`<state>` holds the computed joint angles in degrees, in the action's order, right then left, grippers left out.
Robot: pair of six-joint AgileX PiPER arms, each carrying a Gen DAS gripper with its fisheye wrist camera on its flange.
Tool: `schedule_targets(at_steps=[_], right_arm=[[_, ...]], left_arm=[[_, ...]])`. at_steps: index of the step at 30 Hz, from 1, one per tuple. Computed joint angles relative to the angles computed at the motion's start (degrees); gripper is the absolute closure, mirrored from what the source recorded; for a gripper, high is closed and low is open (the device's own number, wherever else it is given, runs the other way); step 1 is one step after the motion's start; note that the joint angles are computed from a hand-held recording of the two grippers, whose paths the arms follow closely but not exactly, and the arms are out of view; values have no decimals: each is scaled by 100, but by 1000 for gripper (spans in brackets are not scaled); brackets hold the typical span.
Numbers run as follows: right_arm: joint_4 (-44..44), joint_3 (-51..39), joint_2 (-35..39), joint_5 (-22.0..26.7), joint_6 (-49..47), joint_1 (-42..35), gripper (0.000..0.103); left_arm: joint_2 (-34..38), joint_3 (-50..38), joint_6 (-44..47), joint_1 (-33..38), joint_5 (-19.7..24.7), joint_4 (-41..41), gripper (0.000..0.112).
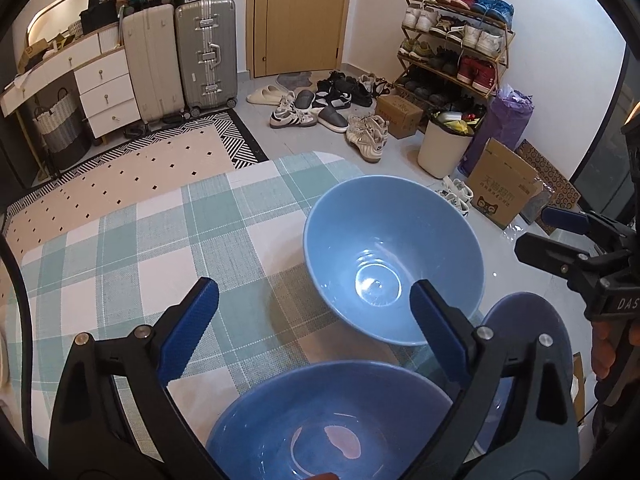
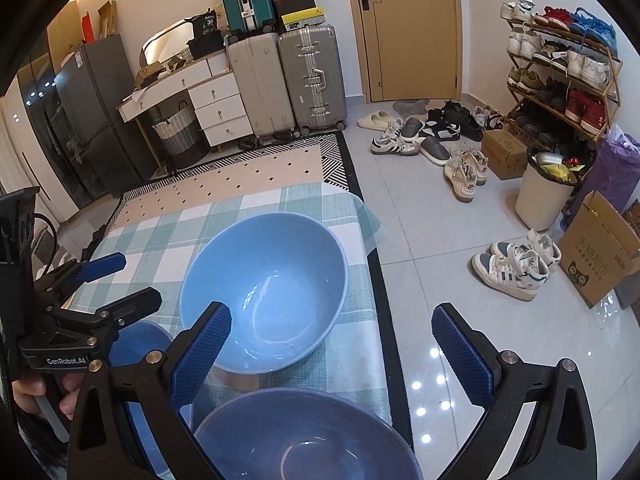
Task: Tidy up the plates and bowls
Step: 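Move both tools toward the rims of the light-blue bowls, then close left tool on a blue bowl rim while right tool grips another bowl rim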
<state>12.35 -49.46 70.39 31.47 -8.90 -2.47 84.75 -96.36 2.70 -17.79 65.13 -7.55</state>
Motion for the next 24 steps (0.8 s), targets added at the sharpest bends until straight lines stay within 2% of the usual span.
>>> schedule_targets(at_steps=[14, 19, 24], right_arm=[[-9, -177, 898, -283, -26, 143, 1], [-65, -252, 1155, -288, -13, 195, 18], [70, -267, 1323, -318, -174, 197, 34]], left_arm=[[572, -73, -7, -20, -55, -95, 22], [807, -101, -56, -45, -55, -129, 27], [1031, -175, -99, -83, -24, -98, 46]])
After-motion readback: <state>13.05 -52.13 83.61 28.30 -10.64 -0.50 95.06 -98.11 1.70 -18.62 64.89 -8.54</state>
